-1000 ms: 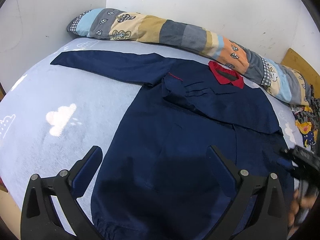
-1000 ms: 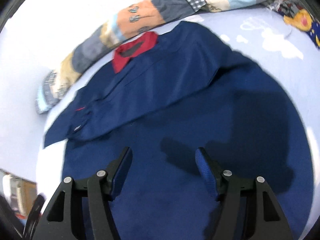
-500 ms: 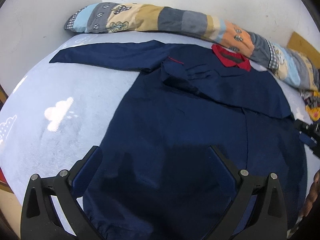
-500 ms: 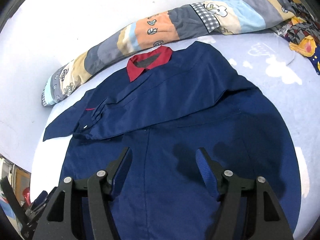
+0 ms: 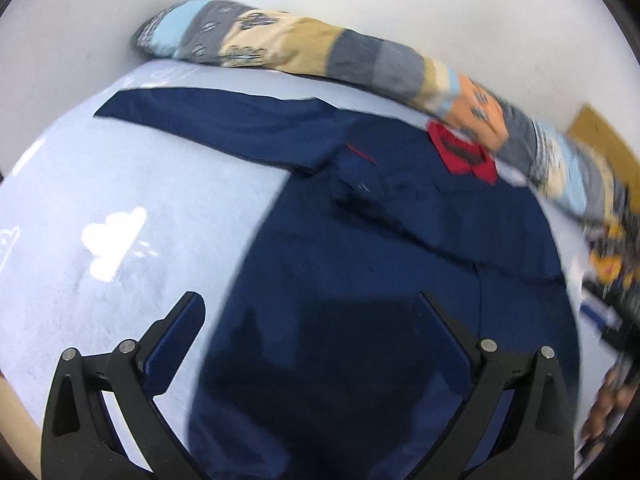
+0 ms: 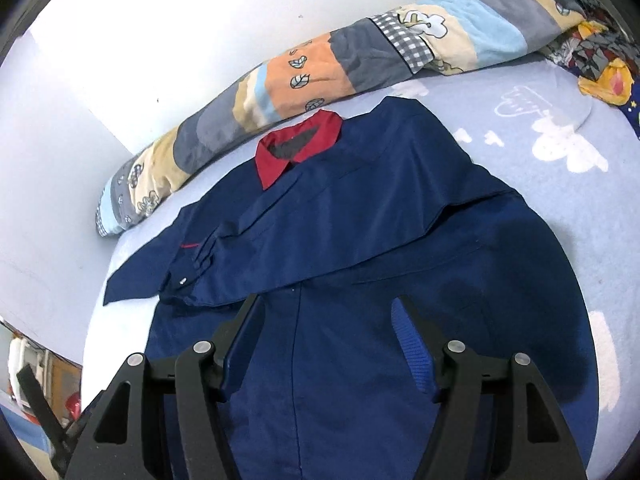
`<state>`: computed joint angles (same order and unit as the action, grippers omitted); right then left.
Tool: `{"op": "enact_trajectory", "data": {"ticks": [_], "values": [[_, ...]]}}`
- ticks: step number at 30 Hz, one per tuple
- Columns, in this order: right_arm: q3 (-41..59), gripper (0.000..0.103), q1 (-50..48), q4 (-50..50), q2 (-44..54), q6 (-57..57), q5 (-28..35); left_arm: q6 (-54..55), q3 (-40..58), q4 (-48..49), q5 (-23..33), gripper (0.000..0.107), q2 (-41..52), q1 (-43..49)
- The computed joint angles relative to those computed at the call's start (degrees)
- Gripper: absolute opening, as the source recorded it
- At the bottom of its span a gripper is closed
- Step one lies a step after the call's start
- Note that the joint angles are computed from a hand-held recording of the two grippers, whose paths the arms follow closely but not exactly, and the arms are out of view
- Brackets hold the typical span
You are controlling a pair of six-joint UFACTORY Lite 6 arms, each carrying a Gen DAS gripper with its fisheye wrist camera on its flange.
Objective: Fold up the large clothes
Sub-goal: 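Reach the left gripper to the other sleeve cuff and close on it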
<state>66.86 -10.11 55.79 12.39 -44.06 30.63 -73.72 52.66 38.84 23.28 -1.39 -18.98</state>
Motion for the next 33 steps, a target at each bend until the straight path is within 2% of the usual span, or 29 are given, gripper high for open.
{"op": "enact_trajectory", "data": {"ticks": [3, 10, 14, 16, 18, 19, 21, 27, 31, 33], "values": [[0.4, 0.069, -1.0, -0.2, 0.0, 0.2, 0.6, 17.0, 0.3, -15.5, -3.3, 0.103, -0.5, 8.8], [0.3, 0.069, -1.2, -0.9, -0.8, 0.4, 0.6, 56.6, 6.6, -45.4, 1.5, 0.103, 1.0, 30.5], [-0.1, 0.069, -0.2, -1.9, -1.6, 0.1, 0.7, 69.3, 13.6, -56.8, 2.9, 0.103, 8.4, 39.9], [-0.7, 0.069, 0.4, -2.2, -2.2, -0.5, 0.6, 77.9, 16.6, -67.2, 2.9, 0.103, 12.7, 43.8], [-1.1, 0.069, 1.2, -2.7, -2.6, -0.7, -0.1, 85.8, 21.6, -79.2, 5.2, 0.102, 19.0, 48.3], [-1.3, 0.069, 1.6, -3.2, -2.6, -0.5, -0.6, 89.1, 23.6, -84.5, 5.8, 0.097, 21.7, 50.1], [-1.1, 0.069, 2.3, -4.1, -2.2, 0.1, -1.1, 91.8, 29.2, -90.6, 7.9, 0.096, 28.1, 52.6], [-0.8, 0.069, 4.2, -6.1, -1.2, 1.8, -1.8, 89.6, 51.5, -93.7, 11.2, 0.095, 47.5, 55.6], [-1.1, 0.069, 6.2, -7.2, -0.7, 2.7, -3.0, 86.3, 69.3, -93.9, 15.2, 0.068, 61.5, 56.9], [-1.2, 0.069, 6.8, -7.1, -0.2, 2.8, -3.2, 82.1, 81.3, -90.9, 18.2, 0.065, 69.4, 57.4]]}}
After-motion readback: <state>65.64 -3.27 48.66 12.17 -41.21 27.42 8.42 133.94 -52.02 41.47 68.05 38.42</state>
